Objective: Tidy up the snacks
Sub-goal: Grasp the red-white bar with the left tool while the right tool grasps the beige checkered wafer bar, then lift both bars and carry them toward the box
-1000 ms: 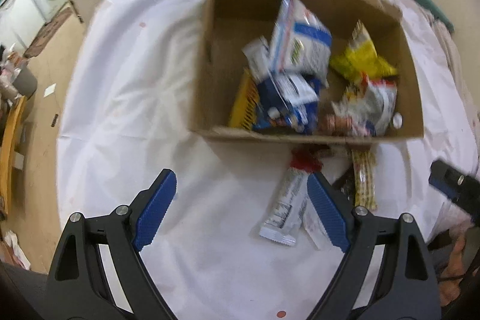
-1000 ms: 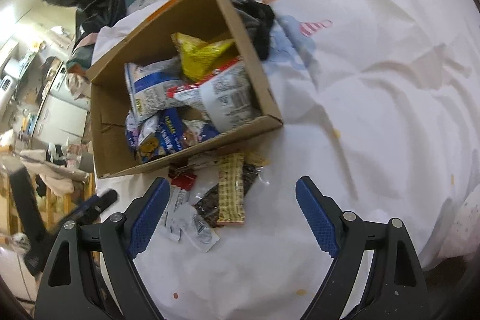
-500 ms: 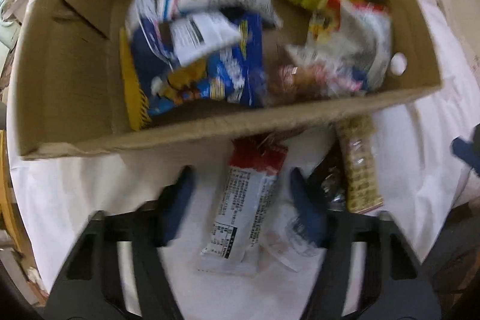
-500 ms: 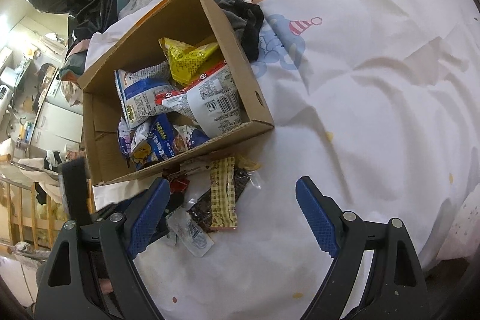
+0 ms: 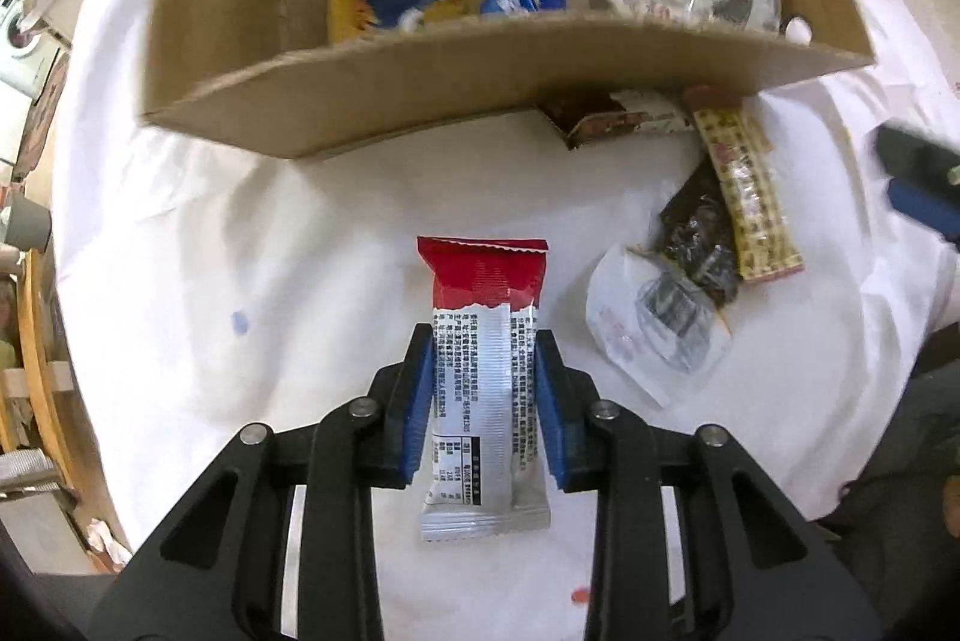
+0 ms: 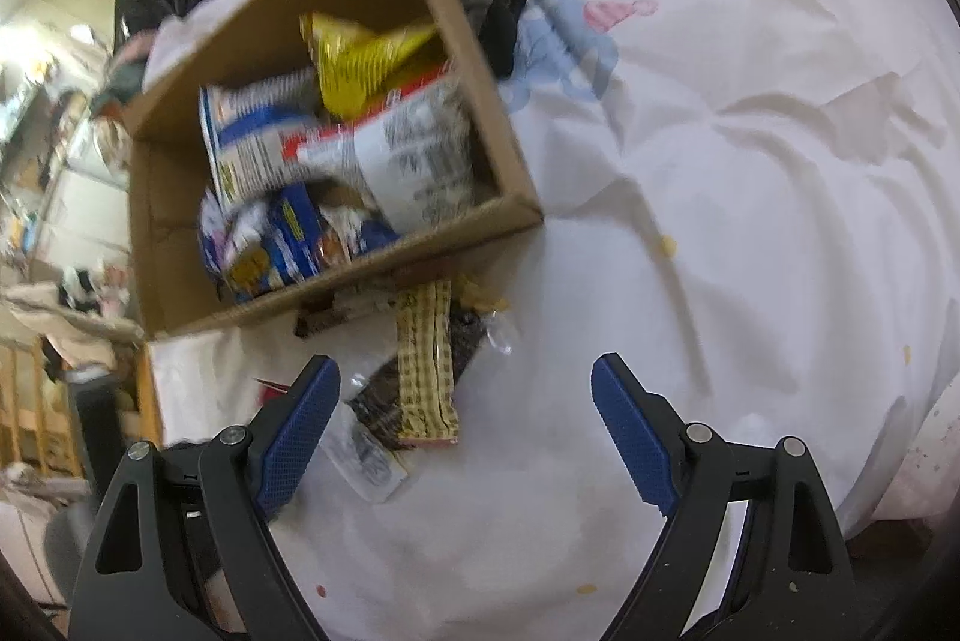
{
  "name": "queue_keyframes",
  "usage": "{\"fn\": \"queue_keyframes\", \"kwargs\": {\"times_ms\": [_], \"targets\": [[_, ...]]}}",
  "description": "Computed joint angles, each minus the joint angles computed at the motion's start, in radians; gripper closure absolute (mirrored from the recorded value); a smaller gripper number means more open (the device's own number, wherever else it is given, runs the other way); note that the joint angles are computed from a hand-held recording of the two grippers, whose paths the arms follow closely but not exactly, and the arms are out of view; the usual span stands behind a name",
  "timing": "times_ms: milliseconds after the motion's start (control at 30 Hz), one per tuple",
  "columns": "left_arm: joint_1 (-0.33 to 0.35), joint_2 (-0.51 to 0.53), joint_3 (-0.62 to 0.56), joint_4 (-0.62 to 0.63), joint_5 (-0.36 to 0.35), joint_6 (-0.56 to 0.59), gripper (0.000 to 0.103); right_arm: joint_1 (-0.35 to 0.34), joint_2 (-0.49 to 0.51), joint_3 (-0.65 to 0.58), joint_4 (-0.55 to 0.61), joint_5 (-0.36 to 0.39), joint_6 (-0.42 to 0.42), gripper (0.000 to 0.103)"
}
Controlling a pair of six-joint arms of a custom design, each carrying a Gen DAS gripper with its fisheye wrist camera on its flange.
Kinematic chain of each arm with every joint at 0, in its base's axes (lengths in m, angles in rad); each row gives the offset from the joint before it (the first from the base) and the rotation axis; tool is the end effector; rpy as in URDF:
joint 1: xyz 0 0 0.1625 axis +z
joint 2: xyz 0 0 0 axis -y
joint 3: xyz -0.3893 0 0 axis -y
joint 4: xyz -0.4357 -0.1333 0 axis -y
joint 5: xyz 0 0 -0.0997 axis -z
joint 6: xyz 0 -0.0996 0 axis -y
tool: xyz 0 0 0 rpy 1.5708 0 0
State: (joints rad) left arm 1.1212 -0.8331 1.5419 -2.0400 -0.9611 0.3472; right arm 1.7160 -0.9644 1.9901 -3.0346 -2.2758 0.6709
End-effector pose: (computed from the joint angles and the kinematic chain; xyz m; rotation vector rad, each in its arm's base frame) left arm -0.1198 -0.6862 0.0640 1.0612 2.2762 0.2613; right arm 0.1505 -0.5543 0.0834 -0.8549 -2.3821 0.8837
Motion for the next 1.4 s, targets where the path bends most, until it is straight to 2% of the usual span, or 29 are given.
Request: {"fn": "queue_keyframes", "kwargs": {"times_ms": [167,267,500,567,633,700,833,933,1167,1400], "targets": [[0.009,-0.036,-0.035,0.044,-0.042,-0.073,0.076,-0.027,0.047,-0.079,0.147,0.064,-0.012,0.015],[0.02,-0.053,-0.062,0.066,-0.061,-0.103,0.075,-0.027,0.082,-0.132,0.228,0.046,-0.017,0.015],[0.023,-0.07,-0.063,-0.039,-0.043,-0.064,0.075,-0.015,0.157,-0.244,0.38,-0.017,-0.001,0.017],[0.035,-0.057,-0.094,-0.03,-0.039,-0.057,0.075,-0.014,0.177,-0.274,0.423,-0.033,0.007,0.025],[0.041,-0.052,-0.084,-0.032,-0.046,-0.077,0.075,-0.012,0.193,-0.299,0.475,-0.054,0.013,0.029],[0.046,-0.048,-0.098,-0.009,-0.053,-0.099,0.075,-0.007,0.2,-0.302,0.474,-0.072,0.001,0.032],[0.04,-0.052,-0.075,-0.022,-0.034,-0.1,0.075,0.009,0.208,-0.292,0.439,-0.107,-0.037,0.062],[0.04,-0.049,-0.075,-0.025,-0.035,-0.101,0.075,0.002,0.187,-0.264,0.414,-0.078,-0.032,0.075],[0.034,-0.044,-0.049,-0.095,0.02,-0.09,0.075,0.01,0.125,-0.17,0.319,-0.047,-0.087,0.075],[0.036,-0.038,-0.032,-0.166,0.048,-0.078,0.075,0.01,0.036,-0.042,0.176,0.046,-0.174,0.075]]}}
